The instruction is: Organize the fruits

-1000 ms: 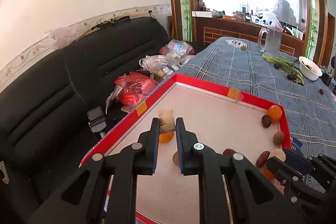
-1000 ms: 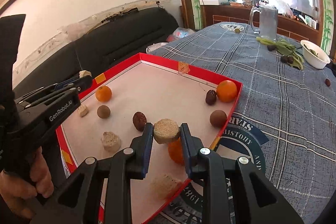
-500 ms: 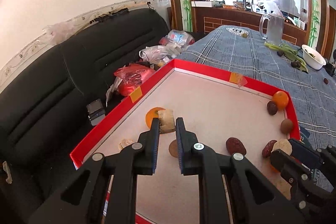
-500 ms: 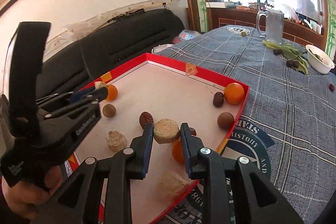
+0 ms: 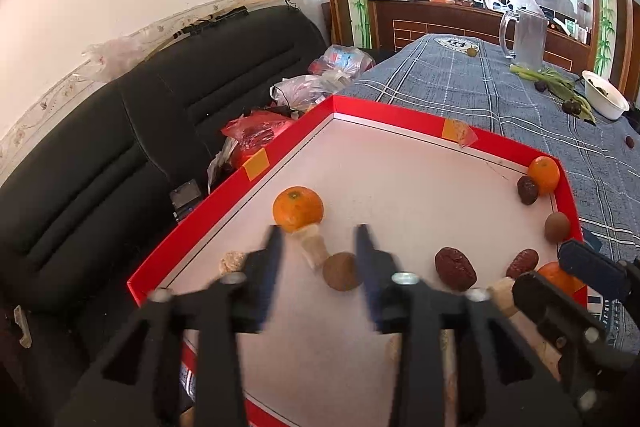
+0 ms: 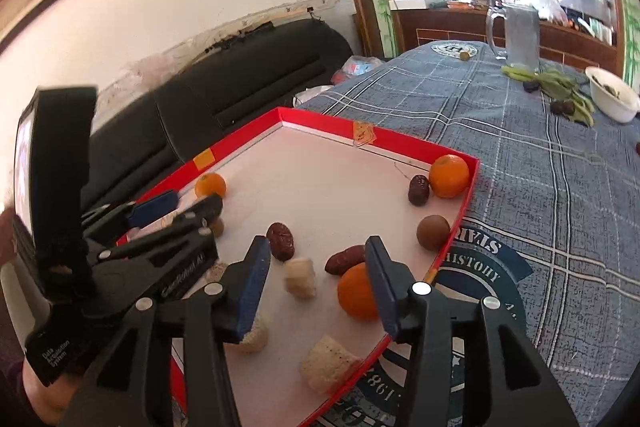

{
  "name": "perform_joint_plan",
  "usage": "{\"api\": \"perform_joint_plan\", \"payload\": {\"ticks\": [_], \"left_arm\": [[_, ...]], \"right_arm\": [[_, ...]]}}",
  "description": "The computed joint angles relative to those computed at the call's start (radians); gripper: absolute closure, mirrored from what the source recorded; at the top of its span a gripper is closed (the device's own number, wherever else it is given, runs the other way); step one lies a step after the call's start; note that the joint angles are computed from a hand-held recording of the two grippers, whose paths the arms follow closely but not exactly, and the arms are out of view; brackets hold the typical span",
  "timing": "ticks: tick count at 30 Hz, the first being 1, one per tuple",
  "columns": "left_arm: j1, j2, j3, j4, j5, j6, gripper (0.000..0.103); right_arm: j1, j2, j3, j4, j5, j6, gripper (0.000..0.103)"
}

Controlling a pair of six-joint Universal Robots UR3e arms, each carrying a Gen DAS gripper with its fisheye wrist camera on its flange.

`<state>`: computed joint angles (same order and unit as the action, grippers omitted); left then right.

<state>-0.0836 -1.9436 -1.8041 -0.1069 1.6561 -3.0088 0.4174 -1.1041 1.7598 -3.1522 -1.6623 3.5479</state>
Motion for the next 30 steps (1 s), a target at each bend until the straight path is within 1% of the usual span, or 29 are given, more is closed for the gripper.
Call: {"api": "perform_joint_plan", "payload": {"ticks": [1,3,4,5,6,7,8,11,13,16,18,20,22,24,28,30], "left_arm": [[-0.005,0.004,-0.008,0.011,0.008,-0.001,0.045],[-0.01,0.022,-0.031,0.039,0.009,0.004,0.041],[-0.009,0.032,-0.041,0.047,0.006,0.008,0.037],[-0.009,0.045,-0.051,0.052,0.004,0.009,0.034],[-0.007,0.057,-0.063,0.06,0.001,0.009,0.027],[-0.006,0.075,-0.08,0.076,0.0,0.008,0.023],[-0.003,0.091,-0.095,0.089,-0.003,0.008,0.021],[0.003,0.146,-0.134,0.104,-0.022,0.015,0.018],[0.006,0.187,-0.167,0.122,-0.029,0.017,0.009],[0.018,0.255,-0.224,0.145,-0.055,0.022,0.002],[0.026,0.303,-0.259,0.147,-0.074,0.03,0.0],[0.03,0.357,-0.303,0.163,-0.087,0.041,0.0],[0.037,0.414,-0.347,0.166,-0.108,0.054,0.0],[0.06,0.494,-0.385,0.124,-0.162,0.07,0.0],[0.108,0.639,-0.471,0.093,-0.232,0.086,0.0],[0.168,0.743,-0.511,0.032,-0.314,0.102,0.0]], "right_arm": [[0.0,-0.002,0.003,-0.004,-0.003,0.001,0.054],[0.006,-0.008,0.014,-0.026,-0.03,0.0,0.054],[0.012,-0.009,0.019,-0.043,-0.046,0.001,0.054],[0.017,-0.008,0.025,-0.064,-0.064,0.0,0.051],[0.03,-0.008,0.034,-0.094,-0.101,-0.004,0.049],[0.04,-0.006,0.037,-0.114,-0.128,-0.007,0.044],[0.053,-0.005,0.045,-0.144,-0.164,-0.011,0.042],[0.08,-0.006,0.068,-0.216,-0.239,-0.023,0.04],[0.101,-0.011,0.079,-0.238,-0.291,-0.027,0.037],[0.136,-0.038,0.115,-0.252,-0.359,-0.027,0.035],[0.155,-0.079,0.15,-0.243,-0.393,-0.018,0.034],[0.175,-0.117,0.182,-0.232,-0.431,-0.004,0.028],[0.203,-0.166,0.21,-0.212,-0.479,0.016,0.025],[0.243,-0.221,0.24,-0.194,-0.54,0.038,0.024],[0.329,-0.291,0.254,-0.118,-0.668,0.086,0.022],[0.364,-0.321,0.268,-0.1,-0.707,0.12,0.021]]}}
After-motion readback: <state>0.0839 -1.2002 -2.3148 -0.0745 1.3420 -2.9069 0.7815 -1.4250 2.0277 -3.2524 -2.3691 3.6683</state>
